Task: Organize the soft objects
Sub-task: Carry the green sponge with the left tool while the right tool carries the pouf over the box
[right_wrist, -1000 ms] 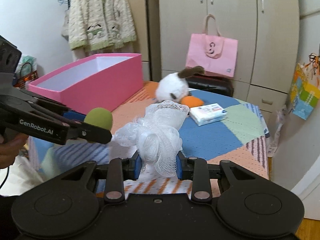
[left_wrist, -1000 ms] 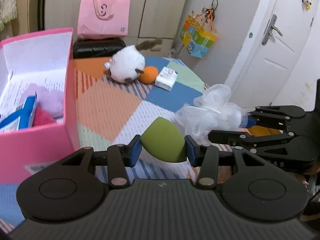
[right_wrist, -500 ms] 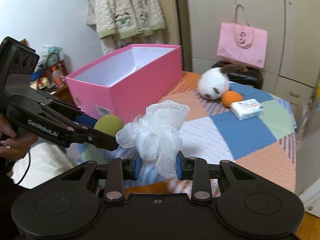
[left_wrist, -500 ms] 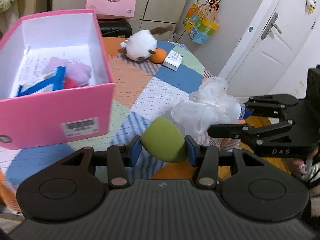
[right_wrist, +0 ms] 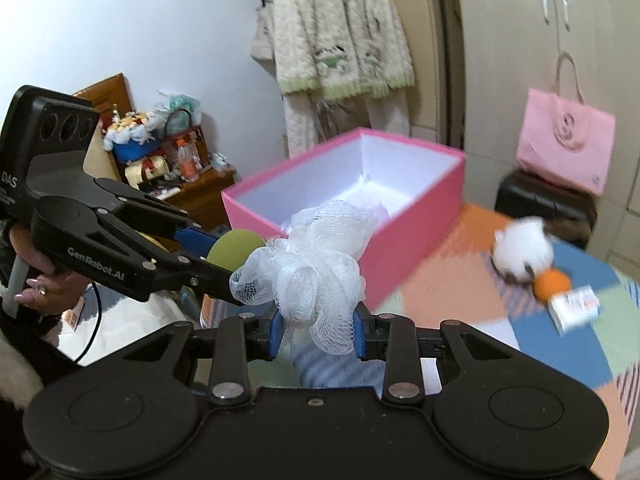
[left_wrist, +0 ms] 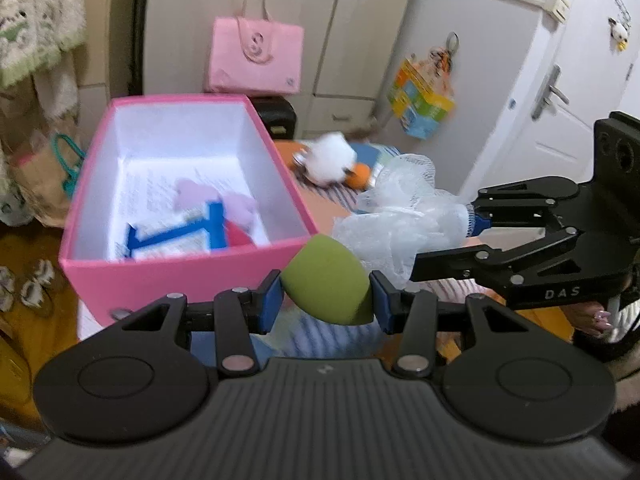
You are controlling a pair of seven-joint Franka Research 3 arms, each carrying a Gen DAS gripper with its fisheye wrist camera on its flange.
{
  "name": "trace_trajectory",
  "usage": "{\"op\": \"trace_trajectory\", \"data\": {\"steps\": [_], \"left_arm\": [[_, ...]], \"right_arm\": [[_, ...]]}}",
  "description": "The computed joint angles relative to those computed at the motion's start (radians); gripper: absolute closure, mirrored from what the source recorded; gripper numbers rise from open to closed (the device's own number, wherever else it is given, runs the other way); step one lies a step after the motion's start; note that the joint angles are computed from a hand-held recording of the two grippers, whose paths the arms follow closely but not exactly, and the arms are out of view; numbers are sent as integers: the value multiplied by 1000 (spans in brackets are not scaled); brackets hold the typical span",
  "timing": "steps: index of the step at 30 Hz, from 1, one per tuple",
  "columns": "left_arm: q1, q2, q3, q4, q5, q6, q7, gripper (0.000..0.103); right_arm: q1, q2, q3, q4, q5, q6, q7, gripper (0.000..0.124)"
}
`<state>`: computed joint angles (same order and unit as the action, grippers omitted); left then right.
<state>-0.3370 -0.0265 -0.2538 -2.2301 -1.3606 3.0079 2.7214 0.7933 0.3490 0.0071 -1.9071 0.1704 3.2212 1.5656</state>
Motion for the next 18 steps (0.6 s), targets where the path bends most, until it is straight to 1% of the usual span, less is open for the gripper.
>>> {"op": "trace_trajectory", "data": {"steps": [4,7,10,12,16,18], "left_arm": [[17,27,7,49,-41,30,55,58],[37,62,5,93,-49,44,76,58],[65,98,0,140,-59,36,91,58],[85,120,-7,171,-80,38,116,58],[111,175,-28,241,-107,67,162,58],[122,206,-35,272,-75,77,139,58]], "right_arm": [[27,57,-40,101,-26,-25,-5,86],[1,108,-20,185,-39,-46,-21,86],[21,162,-57,270,-61,-59,-15,86],[13,196,-55,325,-70,-71,-20,86],[3,268,-58,446,-90,-99,-32,86],[4,306,-70,509,-100,-113,-30,86]]}}
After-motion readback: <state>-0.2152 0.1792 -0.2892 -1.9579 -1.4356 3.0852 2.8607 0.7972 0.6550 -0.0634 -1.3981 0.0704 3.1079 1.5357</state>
